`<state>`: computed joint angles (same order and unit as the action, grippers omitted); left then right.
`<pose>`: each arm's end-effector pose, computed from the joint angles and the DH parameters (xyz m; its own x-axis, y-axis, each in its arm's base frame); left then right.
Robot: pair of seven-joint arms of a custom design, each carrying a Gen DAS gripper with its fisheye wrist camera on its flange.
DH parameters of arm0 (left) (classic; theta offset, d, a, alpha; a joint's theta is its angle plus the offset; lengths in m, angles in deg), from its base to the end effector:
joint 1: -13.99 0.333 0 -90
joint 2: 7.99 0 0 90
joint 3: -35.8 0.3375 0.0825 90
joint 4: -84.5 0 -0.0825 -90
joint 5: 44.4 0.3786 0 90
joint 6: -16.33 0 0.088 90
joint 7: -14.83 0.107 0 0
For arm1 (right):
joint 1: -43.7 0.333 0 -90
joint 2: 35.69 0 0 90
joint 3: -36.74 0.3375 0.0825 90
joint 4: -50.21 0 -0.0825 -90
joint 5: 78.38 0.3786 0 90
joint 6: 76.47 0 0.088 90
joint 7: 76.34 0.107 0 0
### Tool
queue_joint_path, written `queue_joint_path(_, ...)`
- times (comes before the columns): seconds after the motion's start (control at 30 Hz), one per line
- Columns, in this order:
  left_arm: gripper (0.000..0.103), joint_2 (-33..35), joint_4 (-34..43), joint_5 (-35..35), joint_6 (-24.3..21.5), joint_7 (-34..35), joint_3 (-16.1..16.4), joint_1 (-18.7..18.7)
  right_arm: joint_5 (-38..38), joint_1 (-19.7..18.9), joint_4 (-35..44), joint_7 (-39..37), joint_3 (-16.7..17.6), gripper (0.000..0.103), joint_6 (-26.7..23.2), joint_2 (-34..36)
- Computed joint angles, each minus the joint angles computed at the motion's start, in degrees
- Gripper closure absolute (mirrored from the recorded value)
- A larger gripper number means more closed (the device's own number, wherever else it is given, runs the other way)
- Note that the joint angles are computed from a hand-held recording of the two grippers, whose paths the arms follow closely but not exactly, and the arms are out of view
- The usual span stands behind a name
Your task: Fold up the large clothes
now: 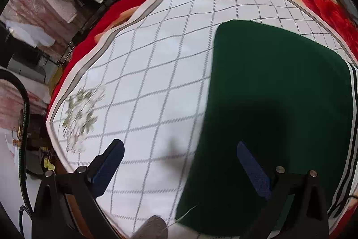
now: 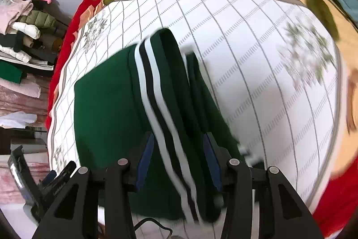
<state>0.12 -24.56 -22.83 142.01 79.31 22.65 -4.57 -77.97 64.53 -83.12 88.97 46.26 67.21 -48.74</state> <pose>0.5265 -0.3032 0.4672 -0.2640 -0.9400 -0.2161 -0.9194 0.3130 -0.2384 0.4265 0.2543 0.4959 -0.6383 -0.6731 -0.3735 -0.6824 0.7193 -0.1301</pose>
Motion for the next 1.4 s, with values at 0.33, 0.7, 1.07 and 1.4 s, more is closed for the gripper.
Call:
queue_joint_path(0.33,0.0,5.84,5.82,1.14,-1.47,1.5,0.37,-2.17,1.05,-1.09,4.17,-7.65,-2.41,0.085,1.89,8.32)
queue_joint_path(0.7,0.0,7.03,6.93,-3.21,-2.0,3.2,0.39,-1.66,-1.2,-2.91,-1.9,1.3,-2.65,0.101,8.23,3.64)
queue_joint_path(1.07,0.0,6.36,6.85,-3.67,-2.28,4.33,0.58,-1.74,12.71,-3.08,-0.12,-15.03,-4.71,0.08,8.07,5.72)
queue_joint_path(1.4,0.0,8.58,9.25,-0.09,-2.78,3.39,0.99,-3.14,23.27,-3.63,3.55,-26.87,-6.24,0.101,12.8,13.11)
